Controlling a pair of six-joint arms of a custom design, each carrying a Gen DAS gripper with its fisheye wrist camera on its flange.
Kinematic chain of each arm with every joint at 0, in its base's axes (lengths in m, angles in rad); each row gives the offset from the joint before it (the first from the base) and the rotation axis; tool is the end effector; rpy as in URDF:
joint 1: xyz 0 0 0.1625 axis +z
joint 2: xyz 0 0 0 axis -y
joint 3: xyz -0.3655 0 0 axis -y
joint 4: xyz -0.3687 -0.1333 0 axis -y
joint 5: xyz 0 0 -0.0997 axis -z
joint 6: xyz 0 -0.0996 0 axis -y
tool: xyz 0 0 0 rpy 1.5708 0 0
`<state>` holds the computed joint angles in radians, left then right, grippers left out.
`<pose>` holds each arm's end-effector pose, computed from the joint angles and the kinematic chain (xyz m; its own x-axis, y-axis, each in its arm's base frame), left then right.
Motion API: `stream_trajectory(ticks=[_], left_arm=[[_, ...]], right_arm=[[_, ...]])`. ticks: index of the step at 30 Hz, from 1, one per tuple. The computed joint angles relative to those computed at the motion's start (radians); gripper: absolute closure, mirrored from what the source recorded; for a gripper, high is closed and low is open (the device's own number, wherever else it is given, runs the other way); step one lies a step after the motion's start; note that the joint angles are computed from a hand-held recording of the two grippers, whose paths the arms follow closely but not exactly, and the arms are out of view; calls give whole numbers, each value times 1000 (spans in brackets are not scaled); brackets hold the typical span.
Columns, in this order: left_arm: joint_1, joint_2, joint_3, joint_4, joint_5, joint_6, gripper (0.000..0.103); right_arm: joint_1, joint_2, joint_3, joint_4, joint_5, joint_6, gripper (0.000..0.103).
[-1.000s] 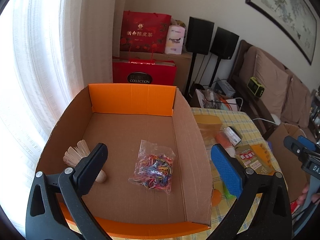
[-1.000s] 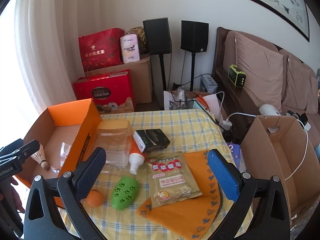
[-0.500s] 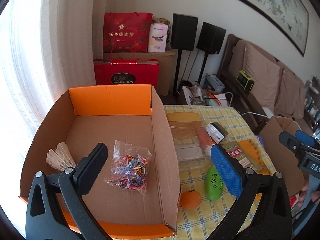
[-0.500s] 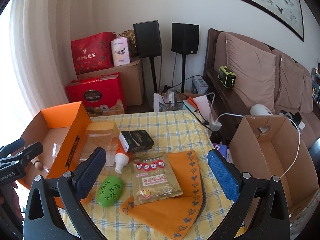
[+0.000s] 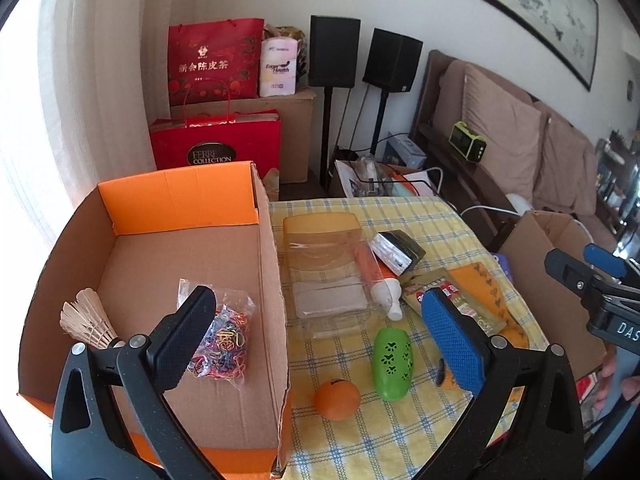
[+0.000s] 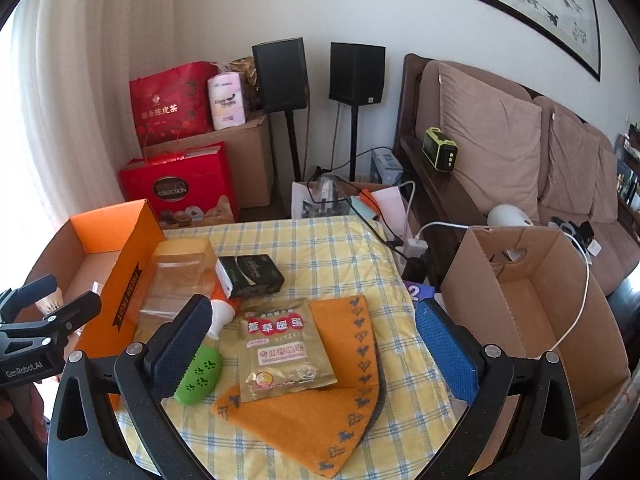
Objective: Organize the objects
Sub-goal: 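Withdraw both tools from the box back toward the table items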
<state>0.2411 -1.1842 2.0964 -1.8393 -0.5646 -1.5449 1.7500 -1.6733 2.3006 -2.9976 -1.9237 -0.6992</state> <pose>-0.3474 -0.3093 0.1070 -0.7670 -0.1743 -0.6175 0.3846 0.6454 -0.6600 0.1682 -0.3736 0.3160 -0.6605 -0.3828 0.6459 -0.7178 0.5742 -0.3937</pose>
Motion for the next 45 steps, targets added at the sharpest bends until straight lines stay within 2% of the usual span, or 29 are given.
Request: stream_trajectory(ticks=[14,29,33,38,42,45], left_arm=[[15,91,-25,-141,-26,119,0],[36,181,-54,-218,-50,205,0],[43,212,-69,-211,-58,224,5],[55,234,-71,-227,-66,235,8],[68,247,-73,-244,-76,248,18],[66,267,-85,-221,-66,255,18]], right_arm=[[-38,-14,-2,18,11,-10,1],[-103,-23,-4,64,43,-9,1],[-118,-28,-5,85,50,-12,4],[-133,-27,-4,91,46,-17,14],[-150,-31,-8,117,57,-11,18],[-156,-33,-10,131,60,-9,21]])
